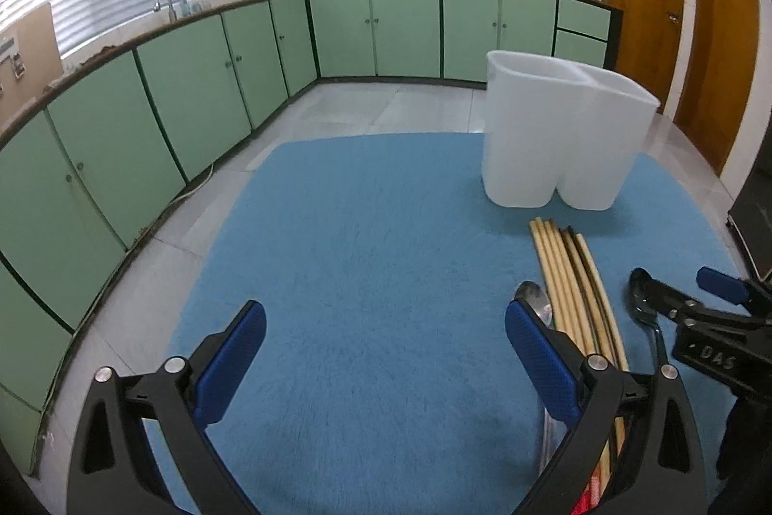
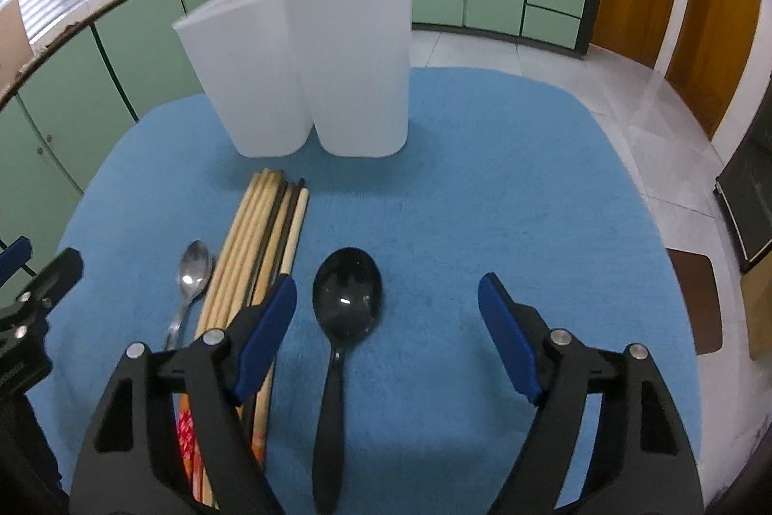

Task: Organize utensils
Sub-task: 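Lower the right tool onto the black spoon and close on its handle, then close the left tool on the silver spoon while the right tool holds the black spoon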

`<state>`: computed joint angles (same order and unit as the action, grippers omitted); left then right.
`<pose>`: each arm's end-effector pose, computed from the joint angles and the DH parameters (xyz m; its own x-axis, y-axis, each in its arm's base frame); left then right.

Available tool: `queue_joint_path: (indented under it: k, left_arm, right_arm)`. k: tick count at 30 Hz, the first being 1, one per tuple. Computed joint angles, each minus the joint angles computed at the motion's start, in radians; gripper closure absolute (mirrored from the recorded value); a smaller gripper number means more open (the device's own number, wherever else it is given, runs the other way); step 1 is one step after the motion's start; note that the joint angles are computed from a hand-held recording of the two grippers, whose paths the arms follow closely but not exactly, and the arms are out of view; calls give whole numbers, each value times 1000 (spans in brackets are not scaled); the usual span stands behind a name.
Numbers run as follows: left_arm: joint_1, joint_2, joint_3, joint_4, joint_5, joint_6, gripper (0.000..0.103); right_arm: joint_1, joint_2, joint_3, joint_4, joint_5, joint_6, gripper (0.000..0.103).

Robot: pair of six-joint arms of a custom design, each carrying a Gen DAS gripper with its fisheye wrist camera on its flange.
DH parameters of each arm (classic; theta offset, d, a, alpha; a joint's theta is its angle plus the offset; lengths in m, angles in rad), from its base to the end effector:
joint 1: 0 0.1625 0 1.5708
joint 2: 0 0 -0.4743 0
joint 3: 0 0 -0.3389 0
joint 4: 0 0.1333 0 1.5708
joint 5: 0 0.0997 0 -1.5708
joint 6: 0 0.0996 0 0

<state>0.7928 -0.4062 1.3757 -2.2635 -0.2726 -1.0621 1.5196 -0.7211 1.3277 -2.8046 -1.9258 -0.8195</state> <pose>-0.3392 -0.6709 0.0174 -0.5931 -0.4151 -0.6899 0.3226 0.6625 -0.6760 0.0591 -0.7742 0.2653 -0.6623 -0.4191 0.6210 -0.6484 0.7359 -0.1949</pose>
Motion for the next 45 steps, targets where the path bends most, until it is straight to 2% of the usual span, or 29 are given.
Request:
queue_joint_path:
  k: [8,11,13,14,20,22,25,32,36,41,45]
  left_arm:
    - [21,10,-9,-61,-28,62,6]
    - [27,14,-15,-81,-37,85,6]
    - [31,20,-23,-102,-49,110,6]
    - [32,24,-26,-112,-53,121,6]
    - [36,63,-68,-189,-103,222,6]
    - [39,80,-91,-206,-126,257,6]
    - [45,106,-137,-171,-146,279,6]
    - [62,121,-205,-40,-155,220,6]
    - [68,115,-189,-56,-171,226,5]
    - [75,91,-167,-13,-153,147,5]
    - [69,96,-166,-41,-153,178,6]
  right_arm:
    - [8,48,-38,10,-55,26,42]
    - [13,48,-22,-11,-52,8,55]
    - [16,47,-14,-10,-43,0,69]
    - [19,46,-12,-7,-42,-2,70]
    - [12,26,-10,2,-33,-14,70]
    - [0,28,-42,34,-14,-3,70]
    - [-13,20,-65,74,5,14,70]
    - [-11,20,-71,93,13,30,70]
    - [-14,18,-56,73,9,15,70]
    - [-15,19,-47,57,9,-17,70]
    - [-10,24,-57,73,3,-22,65]
